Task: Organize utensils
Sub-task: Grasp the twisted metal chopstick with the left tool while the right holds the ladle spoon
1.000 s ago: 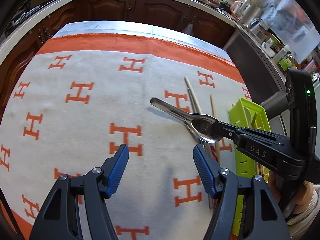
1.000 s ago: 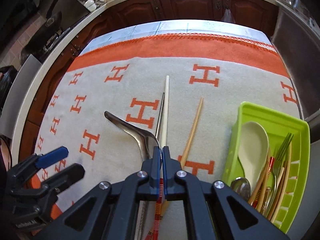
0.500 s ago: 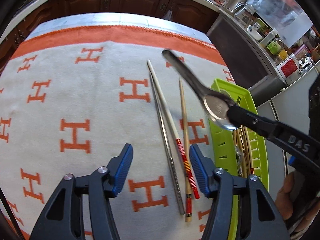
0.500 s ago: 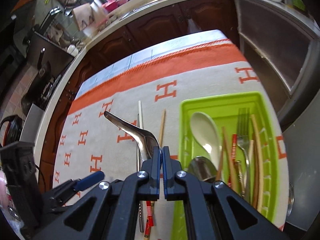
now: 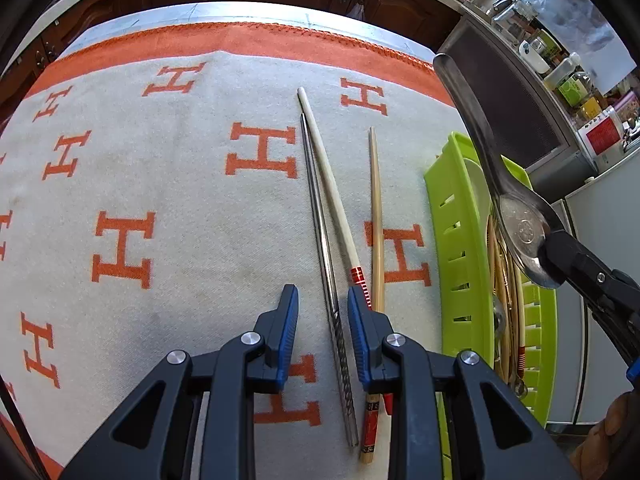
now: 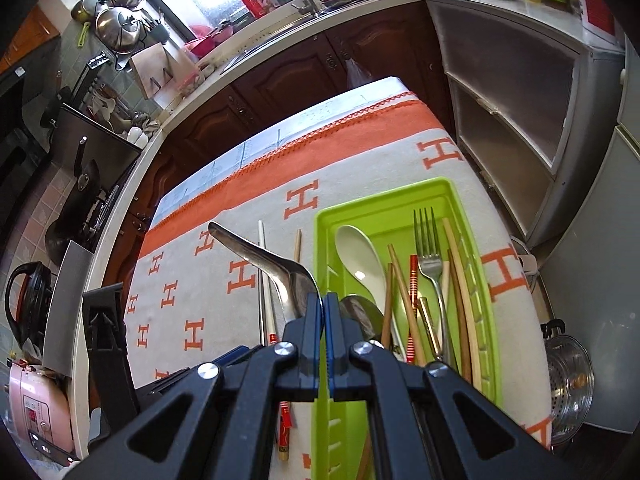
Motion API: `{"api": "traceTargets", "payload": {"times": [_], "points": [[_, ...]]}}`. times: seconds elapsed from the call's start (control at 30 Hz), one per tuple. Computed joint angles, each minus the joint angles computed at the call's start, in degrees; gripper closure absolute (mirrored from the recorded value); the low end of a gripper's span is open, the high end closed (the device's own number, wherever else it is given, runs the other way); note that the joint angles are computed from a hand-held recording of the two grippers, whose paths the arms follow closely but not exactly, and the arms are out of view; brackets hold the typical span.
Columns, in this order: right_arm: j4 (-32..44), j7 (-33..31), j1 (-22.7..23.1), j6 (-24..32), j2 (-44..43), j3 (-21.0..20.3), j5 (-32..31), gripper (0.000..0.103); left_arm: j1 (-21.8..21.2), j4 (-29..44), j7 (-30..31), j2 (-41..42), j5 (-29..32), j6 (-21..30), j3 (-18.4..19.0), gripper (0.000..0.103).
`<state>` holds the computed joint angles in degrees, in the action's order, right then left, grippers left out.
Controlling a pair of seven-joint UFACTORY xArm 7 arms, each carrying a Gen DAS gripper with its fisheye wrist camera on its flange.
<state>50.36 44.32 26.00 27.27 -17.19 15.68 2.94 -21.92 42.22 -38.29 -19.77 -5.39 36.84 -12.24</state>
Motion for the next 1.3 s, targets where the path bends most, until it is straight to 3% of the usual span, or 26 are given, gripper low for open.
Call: {"api": "traceTargets", "payload": {"times": [0.27,0.67,0.77,0.83,0.93,1.3], "points": [[-1.44,1.60,-0.48,0.00,-1.70,0.67,-0.98,0.101,0.14,1.56,-2.91,1.14,2.71,1.19,-1.31,0.079],[-0.89,4.02,-0.16,-0.04,-1.74,2.05,-3.14,0.101,-0.10,2.06,-2.16,1.90,3.77,1.05,-0.99,0.079],[-0.46,4.85,-0.04,-0.17,-1.35,2.44,-3.60,0.101,-0.34,2.03,-0.70,1.99,3.59,1.10,-0.66,0.082],[-0.22,5.53,-0.01,-0.12,-1.38,2.71,-4.05,0.101,-0.70,1.95,1.54,1.96,2.35,1.31,0.24,0.097],[0.02,7.00,-0.18,-0.04,-1.59,3.33,-5.20,0.101,-1.32,-0.05,5.60,0.32,-2.13,0.63,2.31,0.099],[-0.71,13.97,0.32,2.28,-4.08,5.52,-7.01,0.101,-0.27,-2.23,12.95,-11.69,-7.04,6.76,4.75,0.100]]}}
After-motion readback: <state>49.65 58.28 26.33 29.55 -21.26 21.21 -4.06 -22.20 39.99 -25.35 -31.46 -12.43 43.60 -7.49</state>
